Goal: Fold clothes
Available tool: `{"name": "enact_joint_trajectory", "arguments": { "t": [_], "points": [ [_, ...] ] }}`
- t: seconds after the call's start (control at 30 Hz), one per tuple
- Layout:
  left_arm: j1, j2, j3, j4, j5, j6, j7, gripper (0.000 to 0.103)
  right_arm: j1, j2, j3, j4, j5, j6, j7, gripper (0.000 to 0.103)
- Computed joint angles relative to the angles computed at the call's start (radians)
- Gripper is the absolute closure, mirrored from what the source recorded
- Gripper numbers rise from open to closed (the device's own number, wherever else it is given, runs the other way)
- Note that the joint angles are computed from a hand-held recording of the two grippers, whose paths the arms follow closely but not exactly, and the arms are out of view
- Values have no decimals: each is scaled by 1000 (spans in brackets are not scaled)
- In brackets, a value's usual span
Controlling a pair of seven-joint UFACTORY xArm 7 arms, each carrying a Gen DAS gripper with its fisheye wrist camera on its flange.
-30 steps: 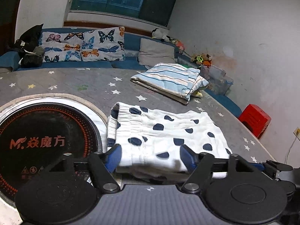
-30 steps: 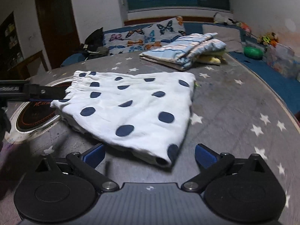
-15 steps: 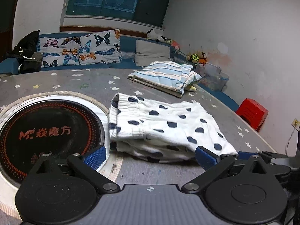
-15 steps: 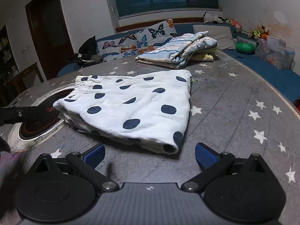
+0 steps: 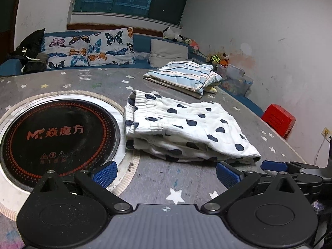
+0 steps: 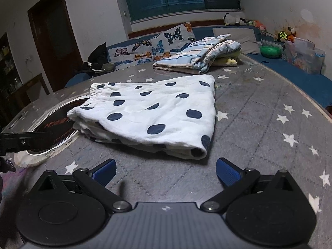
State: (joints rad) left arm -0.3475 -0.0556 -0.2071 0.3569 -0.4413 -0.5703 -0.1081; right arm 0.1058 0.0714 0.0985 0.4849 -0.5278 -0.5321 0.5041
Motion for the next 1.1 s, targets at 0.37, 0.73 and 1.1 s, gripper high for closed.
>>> {"name": "enact_joint_trajectory", "arguments": {
  "t": [0.37, 0.73, 1.1],
  "points": [
    [-5, -41, -10, -52, 25, 9, -39, 0, 53, -19, 15, -56, 113, -53, -49, 0],
    [8, -74, -52, -81, -13, 55, -38, 0, 124, -36, 33, -89, 284, -57, -137, 0],
    [16, -90, -108, -83, -126, 78, 57, 0, 152, -56, 39, -97, 285, -37, -126, 0]
  ]
}}
